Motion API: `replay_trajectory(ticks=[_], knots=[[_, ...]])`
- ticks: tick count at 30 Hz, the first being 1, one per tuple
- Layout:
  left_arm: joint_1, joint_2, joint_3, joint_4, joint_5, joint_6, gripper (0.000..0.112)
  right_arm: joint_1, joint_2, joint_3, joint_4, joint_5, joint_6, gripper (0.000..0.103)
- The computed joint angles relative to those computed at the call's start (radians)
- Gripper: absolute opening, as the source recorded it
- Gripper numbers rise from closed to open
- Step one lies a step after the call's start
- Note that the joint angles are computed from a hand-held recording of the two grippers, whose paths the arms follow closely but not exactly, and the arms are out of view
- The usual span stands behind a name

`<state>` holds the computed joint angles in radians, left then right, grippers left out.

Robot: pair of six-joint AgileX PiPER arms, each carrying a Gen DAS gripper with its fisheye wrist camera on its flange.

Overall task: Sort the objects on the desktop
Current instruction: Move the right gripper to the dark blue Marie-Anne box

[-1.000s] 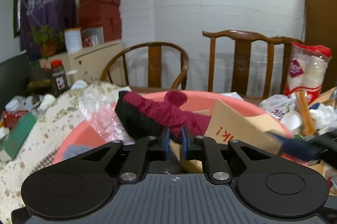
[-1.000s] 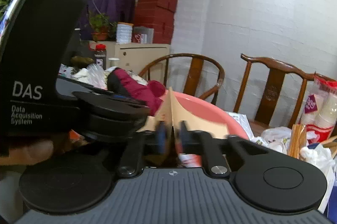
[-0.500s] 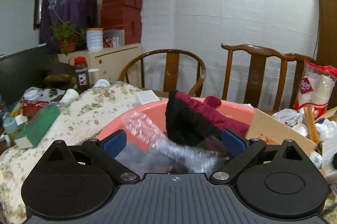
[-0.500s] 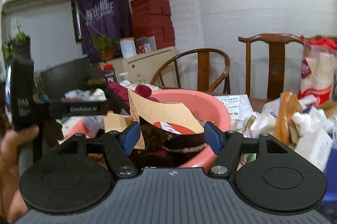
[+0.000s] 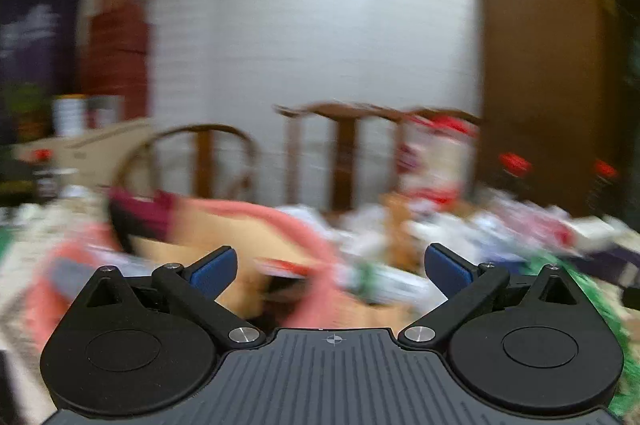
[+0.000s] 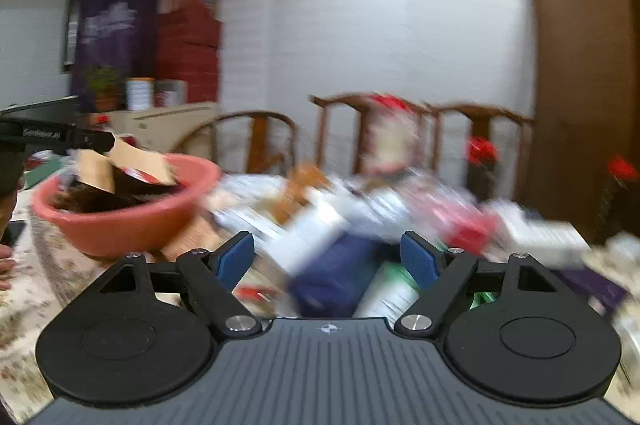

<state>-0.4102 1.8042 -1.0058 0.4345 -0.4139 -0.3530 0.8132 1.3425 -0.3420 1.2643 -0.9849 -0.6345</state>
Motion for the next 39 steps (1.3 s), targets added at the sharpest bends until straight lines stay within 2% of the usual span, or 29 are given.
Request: replay_trajectory(ticks=[4,5,7,9,11,13,16,17,19,24,28,29,30,31,32,35,38,39], knots=[[-0.168,0.135,-0.098,-0.155,0.048,0.161,0.103,-0.085,-0.028,0.115,-0.08,0.031,0.186,0.083],[-0.19,0.17,-0.131,-0.161,0.062,0.156,0.103,-0.109,-0.015,0.131,-0.124,0.038,0.24,0.083],[-0.217,0.234,-0.188,-0.189,0.078,0.15,0.103,-0.145,0.052,0.121,-0.207,0.043,0.324,0.083],[-0.22,0.281,-0.216,-0.302,0.055,0.233,0.103,-0.155,0.137,0.083,-0.245,0.032,0.348,0.083],[-0.21,0.32,-0.228,-0.396,0.005,0.31,0.103,-0.152,0.233,0.003,-0.226,0.026,0.31,0.083],[-0.182,0.342,-0.228,-0.402,-0.028,0.305,0.103,-0.163,0.335,-0.121,-0.171,0.047,0.227,0.083],[-0.134,0.347,-0.233,-0.324,-0.021,0.239,0.103,-0.189,0.452,-0.272,-0.083,0.084,0.108,0.083],[-0.132,0.342,-0.22,-0.334,-0.038,0.268,0.103,-0.193,0.476,-0.302,-0.064,0.091,0.087,0.083],[-0.136,0.341,-0.22,-0.399,-0.032,0.329,0.103,-0.192,0.531,-0.373,-0.001,0.078,0.027,0.083],[-0.135,0.335,-0.218,-0.374,-0.019,0.307,0.103,-0.176,0.638,-0.536,0.146,0.026,-0.184,0.092],[-0.131,0.335,-0.214,-0.359,-0.026,0.293,0.103,-0.198,0.694,-0.622,0.187,0.055,-0.272,0.092],[-0.132,0.341,-0.224,-0.354,-0.023,0.285,0.103,-0.197,0.717,-0.647,0.197,0.037,-0.291,0.091],[-0.13,0.341,-0.223,-0.345,-0.025,0.276,0.103,-0.198,0.738,-0.672,0.211,0.02,-0.312,0.082],[-0.128,0.339,-0.218,-0.335,-0.029,0.266,0.103,-0.207,0.746,-0.682,0.218,0.024,-0.316,0.072],[-0.126,0.338,-0.218,-0.323,-0.03,0.255,0.103,-0.222,0.738,-0.68,0.228,0.05,-0.316,0.068],[-0.115,0.333,-0.214,-0.281,-0.032,0.212,0.103,-0.234,0.651,-0.553,0.138,0.094,-0.15,0.067],[-0.103,0.328,-0.214,-0.212,-0.028,0.148,0.103,-0.223,0.481,-0.325,-0.032,0.152,0.083,0.067],[-0.093,0.325,-0.215,-0.144,-0.028,0.088,0.103,-0.209,0.414,-0.243,-0.088,0.16,0.148,0.067]])
